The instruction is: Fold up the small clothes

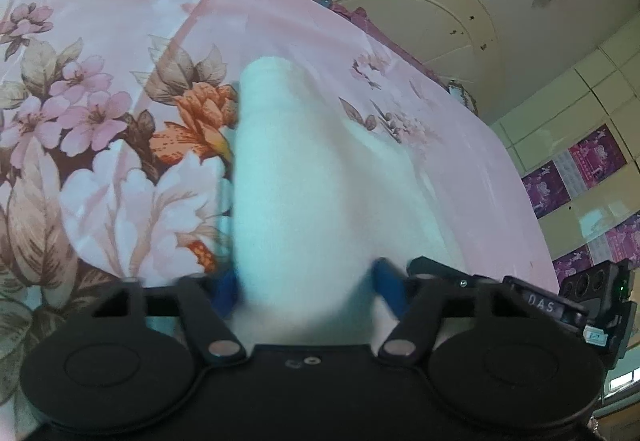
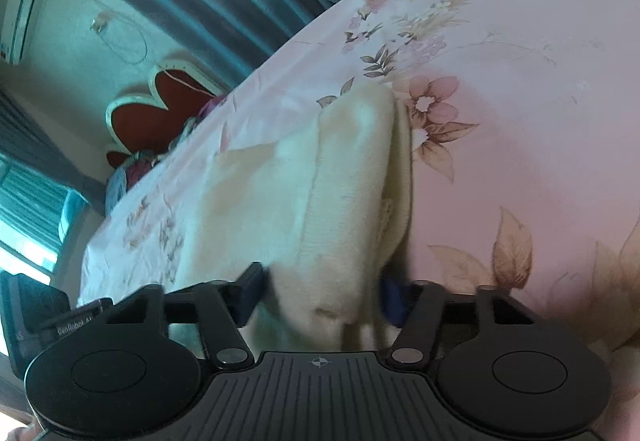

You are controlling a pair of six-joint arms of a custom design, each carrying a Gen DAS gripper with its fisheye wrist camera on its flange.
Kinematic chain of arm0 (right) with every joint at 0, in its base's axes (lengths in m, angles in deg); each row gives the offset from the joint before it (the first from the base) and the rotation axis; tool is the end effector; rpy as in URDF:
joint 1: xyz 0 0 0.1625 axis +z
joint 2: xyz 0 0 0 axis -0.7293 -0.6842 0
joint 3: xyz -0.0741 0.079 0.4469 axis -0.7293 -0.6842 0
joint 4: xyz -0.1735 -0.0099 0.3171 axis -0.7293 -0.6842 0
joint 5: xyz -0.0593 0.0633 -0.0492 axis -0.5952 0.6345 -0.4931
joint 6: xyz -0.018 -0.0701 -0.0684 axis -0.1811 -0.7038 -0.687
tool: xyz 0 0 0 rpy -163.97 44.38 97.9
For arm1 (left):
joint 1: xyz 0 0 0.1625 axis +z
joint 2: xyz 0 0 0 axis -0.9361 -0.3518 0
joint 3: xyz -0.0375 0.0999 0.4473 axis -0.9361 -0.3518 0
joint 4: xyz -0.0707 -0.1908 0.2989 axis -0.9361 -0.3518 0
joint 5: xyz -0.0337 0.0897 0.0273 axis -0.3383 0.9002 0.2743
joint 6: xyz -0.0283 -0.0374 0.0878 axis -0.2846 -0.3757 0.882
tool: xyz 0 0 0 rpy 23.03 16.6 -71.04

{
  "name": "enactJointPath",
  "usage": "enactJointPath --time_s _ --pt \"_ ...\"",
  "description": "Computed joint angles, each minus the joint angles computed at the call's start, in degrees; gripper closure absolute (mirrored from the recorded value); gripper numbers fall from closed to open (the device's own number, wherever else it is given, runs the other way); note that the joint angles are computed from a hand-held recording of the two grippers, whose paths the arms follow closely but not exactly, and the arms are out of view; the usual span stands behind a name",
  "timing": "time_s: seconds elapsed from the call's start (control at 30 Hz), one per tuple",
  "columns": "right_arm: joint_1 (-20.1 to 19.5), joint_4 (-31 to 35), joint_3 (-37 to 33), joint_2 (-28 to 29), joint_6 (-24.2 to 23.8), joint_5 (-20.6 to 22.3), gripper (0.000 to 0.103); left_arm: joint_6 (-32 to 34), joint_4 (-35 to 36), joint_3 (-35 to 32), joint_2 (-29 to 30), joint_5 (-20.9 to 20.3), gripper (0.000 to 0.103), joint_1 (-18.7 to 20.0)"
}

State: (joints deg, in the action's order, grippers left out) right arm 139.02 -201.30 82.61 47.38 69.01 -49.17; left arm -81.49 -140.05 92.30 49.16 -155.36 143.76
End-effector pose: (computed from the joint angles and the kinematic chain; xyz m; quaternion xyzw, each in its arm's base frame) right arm 0.1409 -0.7080 0.0897 -0.1026 -0.9247 0.3628 0.0523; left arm -0.0952 -0.8416 0.1649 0.1918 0.9732 -0.1267 0.0002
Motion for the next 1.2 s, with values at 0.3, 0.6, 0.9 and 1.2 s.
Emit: enactJointPath --time_s 0.3,0.6,0.9,1.2 --pt "0.8 1.2 -1.2 0.5 -0.7 -2.4 0.054 1.8 -1.0 1.9 -0.8 5.1 0.053 -1.9" --pt "2.1 1.6 -1.4 0.4 -0.1 -3.8 0.069 6.0 -6.1 6.5 -2.7 8.3 0.063 -3.6" --pt "3.8 -0.2 -1.8 0.3 0.6 -3.5 0.070 9.3 -6.8 7.1 -4.4 7.6 0.064 -4.2" --pt "8.3 2.5 -10.3 4.9 1.4 -4.8 0.070 12.3 -3.9 3.7 -7.1 6.5 0.064 -2.3"
